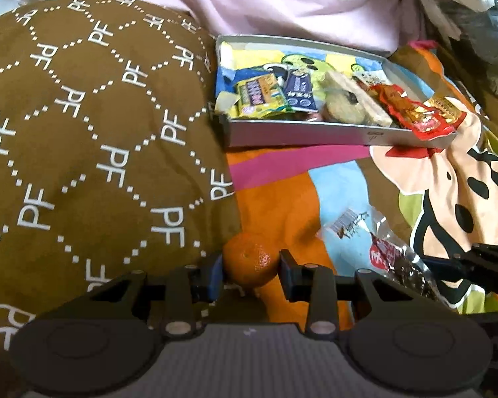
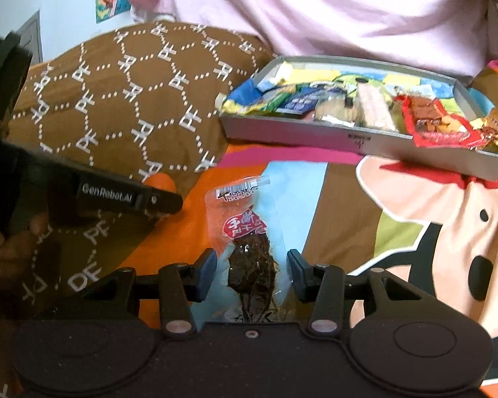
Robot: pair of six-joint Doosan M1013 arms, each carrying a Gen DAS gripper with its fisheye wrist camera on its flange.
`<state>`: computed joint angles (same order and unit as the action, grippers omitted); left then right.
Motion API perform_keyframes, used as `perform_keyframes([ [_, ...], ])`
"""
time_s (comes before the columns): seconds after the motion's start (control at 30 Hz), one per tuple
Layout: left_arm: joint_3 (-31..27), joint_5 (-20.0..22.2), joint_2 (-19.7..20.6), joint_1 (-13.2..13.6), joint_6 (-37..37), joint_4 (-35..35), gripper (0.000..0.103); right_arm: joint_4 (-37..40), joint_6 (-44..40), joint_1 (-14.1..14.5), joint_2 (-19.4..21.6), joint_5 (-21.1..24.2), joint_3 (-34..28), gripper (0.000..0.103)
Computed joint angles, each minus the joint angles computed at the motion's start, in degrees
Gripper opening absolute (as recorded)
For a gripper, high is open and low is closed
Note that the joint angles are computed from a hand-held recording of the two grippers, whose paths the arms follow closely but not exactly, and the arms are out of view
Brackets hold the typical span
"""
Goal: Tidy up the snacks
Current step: 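Carry tangerine with left tool while right carries meat packet over the tray, then lower tangerine with left tool while right lowers meat packet into tray, open both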
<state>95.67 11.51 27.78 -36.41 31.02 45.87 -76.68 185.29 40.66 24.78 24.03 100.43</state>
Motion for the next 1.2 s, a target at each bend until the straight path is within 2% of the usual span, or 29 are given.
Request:
perform_keyframes([
  [0.27,-2.0,-2.6,0.9,0.1,-7.4,5.0,0.038,-9.6,8.7,-1.5,-0.7,3.7,-0.1,0.048],
  [0.37,-3.7,-3.1,1.4,0.1,-17.5,16.0,0.038,-13.2,11.3,-2.8,-0.8,4.3,-0.9,0.048],
  [0.43,-5.3,-3.2,1.9,0.1,-20.9,19.5,0.038,-14.9,11.2,-3.9,-0.7,4.2,-1.9,0.048],
  [0.53,-8.7,-2.6,3.2,0.3,-19.5,19.6,0.038,-14.0,7.8,-5.7,0.1,3.7,-4.7,0.048],
  [0.63,-13.3,-1.2,5.1,0.7,-15.6,16.2,0.039,-7.4,2.1,-7.4,1.0,2.5,-8.4,0.048],
  [0.7,-16.1,-0.5,6.3,1.1,-10.2,11.1,0.039,-0.4,-4.1,-8.4,1.6,2.2,-11.1,0.048],
  [0.83,-20.9,2.0,8.7,1.6,-4.8,7.4,0.039,9.7,-14.8,-9.9,3.5,2.7,-16.0,0.048],
  [0.9,-23.0,2.7,9.9,1.8,-3.0,5.6,0.039,9.2,-15.6,-10.2,4.8,3.5,-17.7,0.048],
  [0.93,-24.1,3.0,10.6,2.0,-0.1,2.0,0.039,8.3,-14.9,-10.3,5.4,3.7,-18.2,0.048],
  [1.0,-25.5,3.3,11.5,2.5,5.3,-5.1,0.039,3.4,-9.1,-10.6,6.3,4.3,-18.4,0.048],
  [1.07,-26.1,3.7,12.1,2.8,8.1,-9.3,0.039,1.0,-5.4,-10.8,7.1,4.1,-18.3,0.048],
  [1.2,-27.2,5.0,13.1,3.3,14.2,-17.9,0.039,2.2,-7.9,-10.6,8.7,4.9,-19.6,0.048],
])
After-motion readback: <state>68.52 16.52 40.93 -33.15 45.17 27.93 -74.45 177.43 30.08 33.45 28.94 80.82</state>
